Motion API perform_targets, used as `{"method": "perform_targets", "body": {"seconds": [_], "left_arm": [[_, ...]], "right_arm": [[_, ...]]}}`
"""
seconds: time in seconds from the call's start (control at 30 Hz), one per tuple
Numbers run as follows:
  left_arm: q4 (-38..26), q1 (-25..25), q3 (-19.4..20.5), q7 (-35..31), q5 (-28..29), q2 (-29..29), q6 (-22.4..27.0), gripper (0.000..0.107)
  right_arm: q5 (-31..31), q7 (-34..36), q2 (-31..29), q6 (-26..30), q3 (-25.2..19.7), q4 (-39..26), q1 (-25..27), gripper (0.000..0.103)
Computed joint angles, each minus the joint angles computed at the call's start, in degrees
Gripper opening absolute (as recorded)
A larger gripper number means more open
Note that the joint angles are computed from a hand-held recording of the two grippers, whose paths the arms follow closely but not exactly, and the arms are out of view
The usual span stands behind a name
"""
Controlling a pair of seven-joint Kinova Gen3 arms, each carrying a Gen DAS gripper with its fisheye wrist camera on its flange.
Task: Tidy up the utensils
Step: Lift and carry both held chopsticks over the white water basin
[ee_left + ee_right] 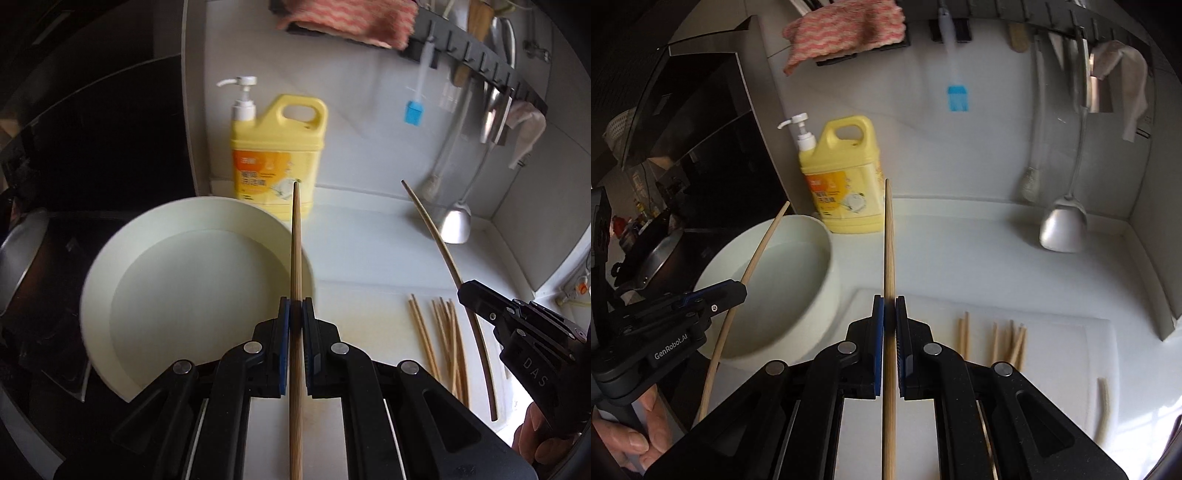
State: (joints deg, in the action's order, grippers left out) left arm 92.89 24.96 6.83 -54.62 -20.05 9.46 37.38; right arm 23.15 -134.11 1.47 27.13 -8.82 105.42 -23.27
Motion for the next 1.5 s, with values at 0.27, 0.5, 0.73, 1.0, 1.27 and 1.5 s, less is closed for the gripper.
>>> {"method": "perform_targets", "body": {"seconds": [0.27, 0.5, 0.73, 1.0, 1.27, 1.5], "left_arm": [[-0.32, -9.53, -2.7, -8.76, 5.23, 0.48, 0.22, 0.007], [-2.62, -14.72, -2.97, -17.6, 11.99, 5.03, -0.35, 0.007], [-4.52, -17.21, -2.66, -24.37, 17.53, 8.85, -0.28, 0.007], [-7.1, -17.9, -2.88, -27.92, 20.12, 12.62, 1.67, 0.007], [-9.47, -18.72, -3.12, -29.81, 21.99, 15.25, 4.2, 0.007], [-11.17, -17.36, -4.18, -28.69, 20.58, 16.8, 6.19, 0.008]], "right_arm": [[-6.18, 6.15, 13.75, 0.55, 0.52, -15.48, -5.49, 0.006], [-14.07, 10.43, 23.41, 5.61, 2.43, -26.71, -8.01, 0.006], [-16.91, 10.23, 29.56, 11.94, 4.6, -34.24, -9.91, 0.006], [-17.75, 9.12, 32.56, 17.08, 5.42, -37.81, -10.47, 0.006], [-17.79, 8.56, 34.01, 19.57, 5.69, -39.23, -10.85, 0.006], [-16.95, 8.45, 35.03, 21.76, 5.95, -40.9, -11.44, 0.006]]}}
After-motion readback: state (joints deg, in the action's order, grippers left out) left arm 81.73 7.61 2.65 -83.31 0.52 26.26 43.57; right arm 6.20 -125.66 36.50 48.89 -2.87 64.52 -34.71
